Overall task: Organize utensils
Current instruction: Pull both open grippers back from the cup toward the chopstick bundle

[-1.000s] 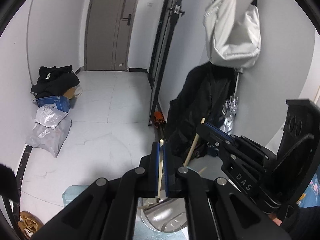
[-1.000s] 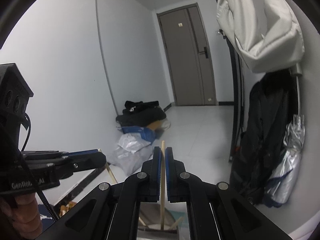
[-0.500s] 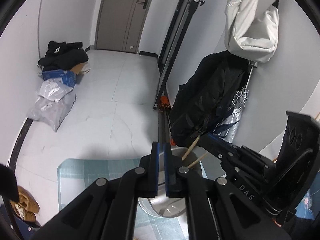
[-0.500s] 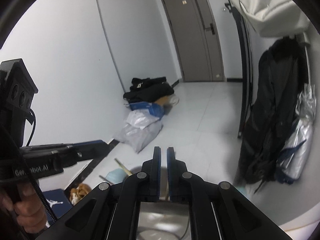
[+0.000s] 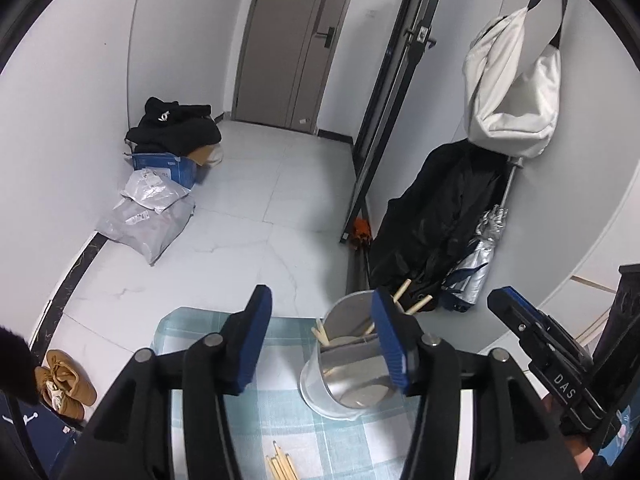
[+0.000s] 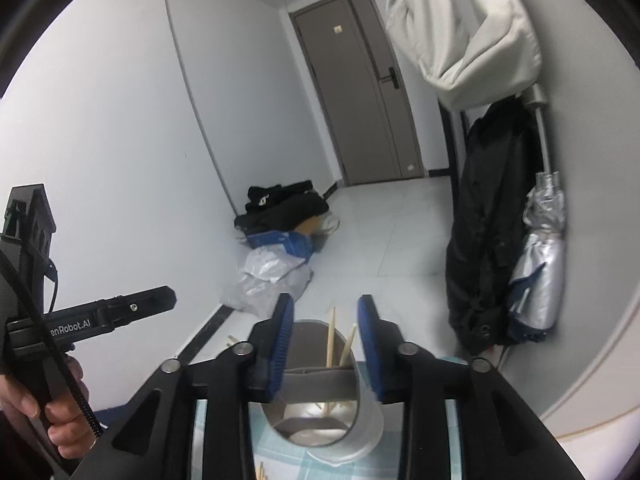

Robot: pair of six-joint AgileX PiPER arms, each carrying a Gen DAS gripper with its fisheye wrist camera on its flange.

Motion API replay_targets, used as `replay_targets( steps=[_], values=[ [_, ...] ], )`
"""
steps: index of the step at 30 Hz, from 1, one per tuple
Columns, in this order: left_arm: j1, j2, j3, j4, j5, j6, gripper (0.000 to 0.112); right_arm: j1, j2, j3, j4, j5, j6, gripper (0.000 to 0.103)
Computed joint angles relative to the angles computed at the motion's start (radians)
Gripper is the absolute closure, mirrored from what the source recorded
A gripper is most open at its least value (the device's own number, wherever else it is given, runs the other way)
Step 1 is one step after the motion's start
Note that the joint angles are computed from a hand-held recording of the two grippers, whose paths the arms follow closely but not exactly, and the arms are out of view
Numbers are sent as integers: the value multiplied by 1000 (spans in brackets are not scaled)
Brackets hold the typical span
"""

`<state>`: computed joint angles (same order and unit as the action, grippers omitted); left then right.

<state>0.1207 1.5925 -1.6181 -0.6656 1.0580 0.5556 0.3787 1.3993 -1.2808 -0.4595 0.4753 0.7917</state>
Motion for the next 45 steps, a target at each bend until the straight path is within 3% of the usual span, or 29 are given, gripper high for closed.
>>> replay_targets(
  steps=[2,8,12,16,22,34,39,45],
  values=[
    [13,-44,43,-14,-17,13,48,34,-44,32,-72,14,74,64],
    [32,-156,156,-31,-59,56,45,156,-146,115,-282,73,306,52],
    [69,-208,217,-60,-69,86,33,264,-189,155,-430,139,441,50],
    [106,-256,263,-68,-71,85,32,449,-232,205,-677,296,657,50],
    [155,-355,382,-114,-139,157,17,584,-251,252,-761,401,778,41],
    [267,-419,551,-242,-168,367,16,708,-216,372,-789,508,933,31],
    [268,-417,604,-252,-192,394,16,725,-203,406,-793,504,973,28],
    [235,-406,671,-259,-272,457,16,694,-182,436,-771,451,992,25]
  ],
)
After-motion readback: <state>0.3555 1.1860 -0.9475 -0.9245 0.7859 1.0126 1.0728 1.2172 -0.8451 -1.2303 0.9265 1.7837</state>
